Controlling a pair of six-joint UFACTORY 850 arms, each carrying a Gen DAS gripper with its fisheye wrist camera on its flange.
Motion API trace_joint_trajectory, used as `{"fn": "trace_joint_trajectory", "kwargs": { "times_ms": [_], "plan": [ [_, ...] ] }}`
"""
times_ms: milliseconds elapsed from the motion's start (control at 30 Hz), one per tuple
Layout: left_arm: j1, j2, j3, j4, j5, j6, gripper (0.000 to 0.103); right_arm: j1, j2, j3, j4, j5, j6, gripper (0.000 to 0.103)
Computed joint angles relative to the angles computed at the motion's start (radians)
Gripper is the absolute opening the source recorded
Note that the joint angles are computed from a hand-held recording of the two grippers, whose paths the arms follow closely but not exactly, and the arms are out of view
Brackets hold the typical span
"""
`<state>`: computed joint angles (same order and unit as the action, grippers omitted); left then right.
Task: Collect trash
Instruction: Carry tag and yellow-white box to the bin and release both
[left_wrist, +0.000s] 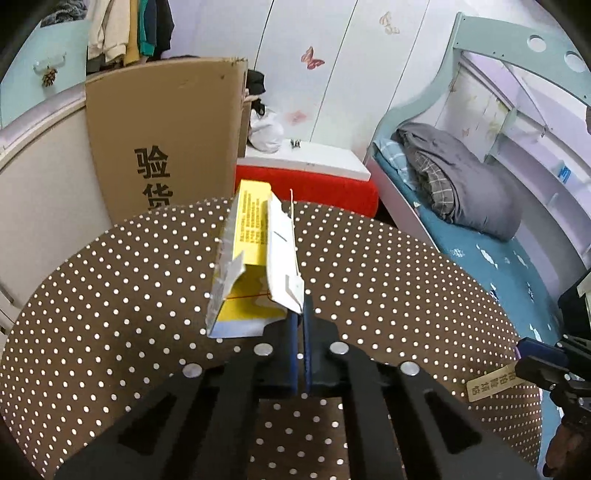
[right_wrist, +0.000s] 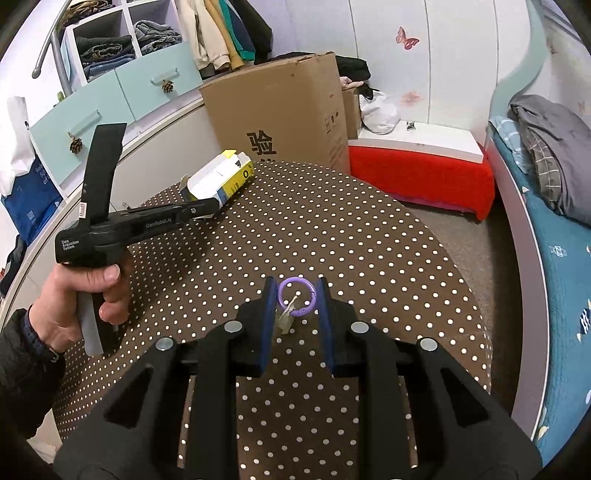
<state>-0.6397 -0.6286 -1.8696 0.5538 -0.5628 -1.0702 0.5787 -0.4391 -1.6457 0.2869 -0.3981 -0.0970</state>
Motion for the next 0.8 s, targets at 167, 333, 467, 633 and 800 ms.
{"fn": "trace_joint_trajectory", "kwargs": {
  "times_ms": [167,333,467,633,800],
  "plan": [
    [-0.029,0.035,0.025,0.100,-0.007,-0.075,0.001,-0.005,0.023,0.020,0.007,0.015,-0.002,0.022],
    [-0.065,0.072,0.047,0.179,-0.011,-0.145,0.001,-0.012,0.062,0.050,0.010,0.036,-0.003,0.022],
    [-0.103,0.093,0.038,0.228,-0.028,-0.174,0.001,-0.019,0.112,0.080,0.000,0.061,0.001,0.022],
    [-0.162,0.085,-0.037,0.261,-0.076,-0.161,0.001,-0.048,0.207,0.140,0.021,0.107,-0.013,0.022],
    [-0.222,0.024,-0.187,0.253,-0.124,-0.080,0.001,-0.112,0.320,0.217,0.016,0.151,0.004,0.022]
  ]
}}
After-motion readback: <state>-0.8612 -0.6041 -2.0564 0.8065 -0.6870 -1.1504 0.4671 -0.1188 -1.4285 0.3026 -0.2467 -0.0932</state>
